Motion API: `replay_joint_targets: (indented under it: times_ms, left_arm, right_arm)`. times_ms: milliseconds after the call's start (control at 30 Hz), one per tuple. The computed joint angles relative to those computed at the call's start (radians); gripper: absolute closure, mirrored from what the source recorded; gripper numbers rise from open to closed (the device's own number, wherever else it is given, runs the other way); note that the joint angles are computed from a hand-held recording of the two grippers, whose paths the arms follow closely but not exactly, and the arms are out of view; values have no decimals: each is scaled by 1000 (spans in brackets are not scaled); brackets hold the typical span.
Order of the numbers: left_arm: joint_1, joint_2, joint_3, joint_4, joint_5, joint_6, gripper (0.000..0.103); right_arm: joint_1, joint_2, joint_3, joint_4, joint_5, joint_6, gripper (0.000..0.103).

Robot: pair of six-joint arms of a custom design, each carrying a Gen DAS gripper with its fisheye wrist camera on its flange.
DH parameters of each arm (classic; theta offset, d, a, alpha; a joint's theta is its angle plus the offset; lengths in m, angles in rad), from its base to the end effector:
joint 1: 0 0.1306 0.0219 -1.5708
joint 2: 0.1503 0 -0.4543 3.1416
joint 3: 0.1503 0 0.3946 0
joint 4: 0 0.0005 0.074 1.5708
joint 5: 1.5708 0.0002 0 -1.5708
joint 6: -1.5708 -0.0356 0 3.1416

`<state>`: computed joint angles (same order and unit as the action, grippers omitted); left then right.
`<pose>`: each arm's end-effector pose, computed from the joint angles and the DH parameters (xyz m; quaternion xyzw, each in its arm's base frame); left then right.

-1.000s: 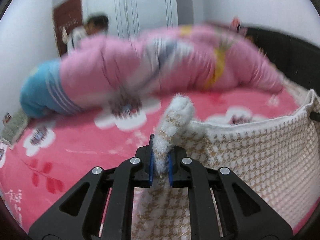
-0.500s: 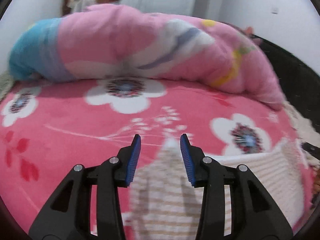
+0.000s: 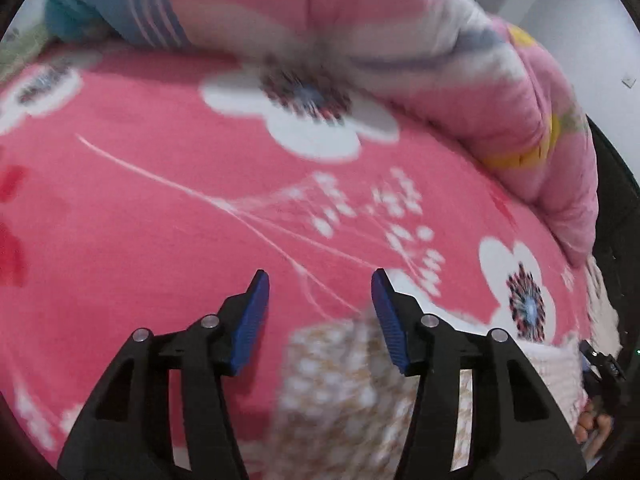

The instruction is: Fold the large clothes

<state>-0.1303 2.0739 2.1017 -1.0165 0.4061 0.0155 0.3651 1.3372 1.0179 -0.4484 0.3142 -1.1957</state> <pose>0.7428 -0.1120 0.4130 0.1116 0.9334 -0.2131 0.2662 0.4116 0.1450 0.3844 0.4228 0.8072 0.1693 0.3756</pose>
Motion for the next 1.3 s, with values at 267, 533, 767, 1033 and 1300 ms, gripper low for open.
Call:
replay_joint_targets:
  times_ms: [267, 533, 767, 1033, 1300]
  left_arm:
    - [-92, -272, -321, 169, 92, -335, 46]
    - [-170, -293, -484, 211, -69, -407, 44]
    - [-124, -424, -596, 184, 57, -489, 44]
    - [-121, -476, -706, 246, 27, -457, 45]
    - [-111, -557, -926, 444, -7, -488, 41]
  right_arm:
    - [229, 114, 313, -306, 118, 269, 47]
    - [278, 303, 454, -531, 85, 234, 45]
    - [407, 293, 516, -646, 194, 177, 45]
    - [441, 321, 515, -674, 205, 86, 42]
    - [520, 393, 492, -656, 265, 72, 38]
